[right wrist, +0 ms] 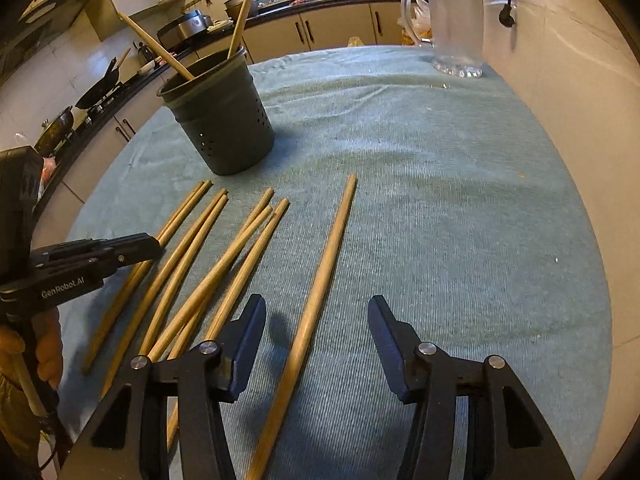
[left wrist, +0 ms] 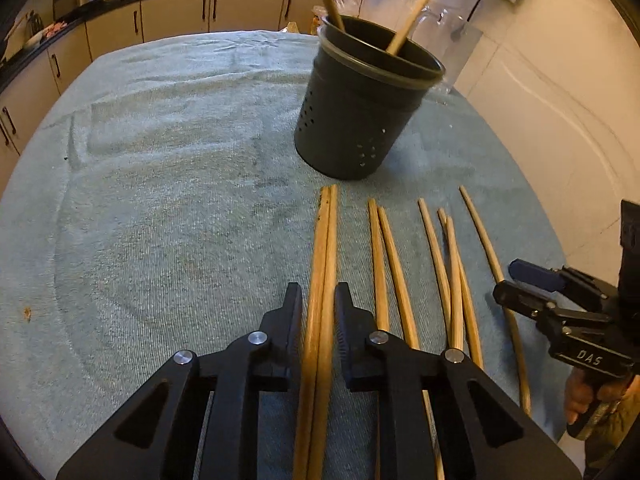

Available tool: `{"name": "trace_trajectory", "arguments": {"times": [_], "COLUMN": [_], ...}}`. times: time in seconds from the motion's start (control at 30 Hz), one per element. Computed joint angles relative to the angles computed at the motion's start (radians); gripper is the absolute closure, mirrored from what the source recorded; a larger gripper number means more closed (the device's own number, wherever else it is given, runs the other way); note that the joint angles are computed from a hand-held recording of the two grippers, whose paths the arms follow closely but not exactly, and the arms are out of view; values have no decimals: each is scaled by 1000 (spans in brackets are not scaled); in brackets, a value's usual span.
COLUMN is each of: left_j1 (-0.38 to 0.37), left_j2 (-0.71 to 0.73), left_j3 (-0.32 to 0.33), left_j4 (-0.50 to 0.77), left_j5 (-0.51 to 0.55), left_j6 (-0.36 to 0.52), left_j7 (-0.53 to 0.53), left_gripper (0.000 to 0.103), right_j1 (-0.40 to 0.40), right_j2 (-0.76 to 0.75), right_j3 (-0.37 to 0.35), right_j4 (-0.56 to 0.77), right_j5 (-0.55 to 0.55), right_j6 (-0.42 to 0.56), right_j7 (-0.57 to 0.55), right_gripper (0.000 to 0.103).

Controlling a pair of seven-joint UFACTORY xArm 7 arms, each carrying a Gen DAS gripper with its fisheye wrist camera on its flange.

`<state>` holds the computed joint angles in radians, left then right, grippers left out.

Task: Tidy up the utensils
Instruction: 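Lower the left gripper onto another chopstick and close on it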

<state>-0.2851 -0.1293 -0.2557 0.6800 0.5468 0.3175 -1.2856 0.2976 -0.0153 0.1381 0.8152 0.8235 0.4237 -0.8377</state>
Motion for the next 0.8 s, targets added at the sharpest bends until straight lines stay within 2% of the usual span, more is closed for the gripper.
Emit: {"name": "trace_trajectory", "arguments": {"times": [0.1,0.2,0.5,0.6,0.7,0.8], "left_j1": [11,40,122,138,116,81], "left_j2": [-23,-39,-69,-59,-33,5], "left_j3": [18,6,-55,-88,-77,-69], "left_j4": [-47,-78,-123,-95,-59,12], "left_j5": [-25,-30,1,39,58,91], "left_j6": [-77,-125,-174,-123,-88,32], "left_j7": [12,13,-20,-37,-34,-36], "left_gripper": [87,87,87,87,87,89], "right_j1": [3,4,23,27,31,36], "right_j2": [5,9,6,6,7,5], "right_j3": [4,6,18,19,21,24], "right_j4": [2,0,-24,-28,-31,-37], "right_j5": [8,35,48,58,56,67], "right_j6": [-16,-31,-110,-125,-140,-155], "right_j7": [-8,-33,-61,-72,-70,-80], "right_gripper": [45,45,45,45,45,45]}}
